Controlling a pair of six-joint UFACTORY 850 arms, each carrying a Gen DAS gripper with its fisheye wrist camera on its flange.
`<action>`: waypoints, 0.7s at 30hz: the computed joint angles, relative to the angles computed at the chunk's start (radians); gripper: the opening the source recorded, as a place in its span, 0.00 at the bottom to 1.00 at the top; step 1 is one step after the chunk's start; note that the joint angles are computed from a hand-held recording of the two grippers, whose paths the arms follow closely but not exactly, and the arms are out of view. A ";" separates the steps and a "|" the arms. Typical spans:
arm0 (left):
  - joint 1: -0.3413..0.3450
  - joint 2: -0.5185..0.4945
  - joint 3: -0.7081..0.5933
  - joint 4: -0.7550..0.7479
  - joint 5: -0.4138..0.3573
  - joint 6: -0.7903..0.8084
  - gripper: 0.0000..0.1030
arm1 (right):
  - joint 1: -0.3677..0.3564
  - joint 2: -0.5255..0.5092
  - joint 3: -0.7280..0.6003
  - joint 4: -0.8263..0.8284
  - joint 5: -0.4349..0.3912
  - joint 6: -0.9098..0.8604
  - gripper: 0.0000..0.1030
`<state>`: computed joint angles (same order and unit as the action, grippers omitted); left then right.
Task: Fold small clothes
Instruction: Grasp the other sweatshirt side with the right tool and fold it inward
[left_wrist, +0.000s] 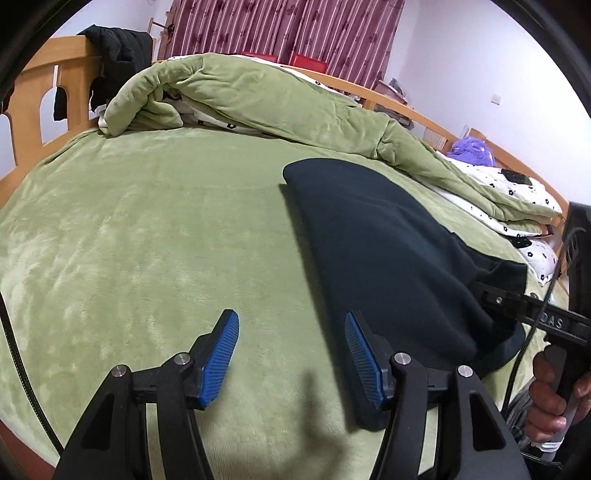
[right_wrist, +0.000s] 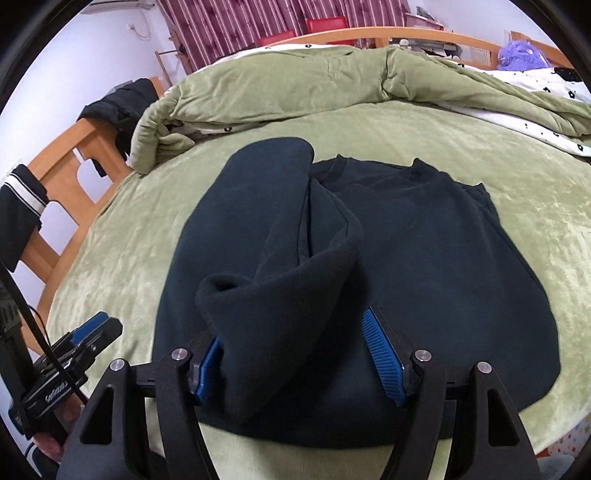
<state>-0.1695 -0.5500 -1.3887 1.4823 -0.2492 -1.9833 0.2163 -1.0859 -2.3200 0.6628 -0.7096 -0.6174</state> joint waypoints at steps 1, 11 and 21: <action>0.002 -0.008 -0.006 -0.020 0.003 0.023 0.58 | 0.004 -0.022 -0.035 -0.017 -0.008 0.022 0.61; 0.047 -0.027 -0.013 -0.139 0.089 0.062 0.58 | 0.020 -0.059 -0.105 0.065 0.072 -0.081 0.21; 0.022 -0.042 -0.045 -0.218 0.048 0.171 0.58 | -0.062 0.043 0.022 0.115 0.176 -0.197 0.19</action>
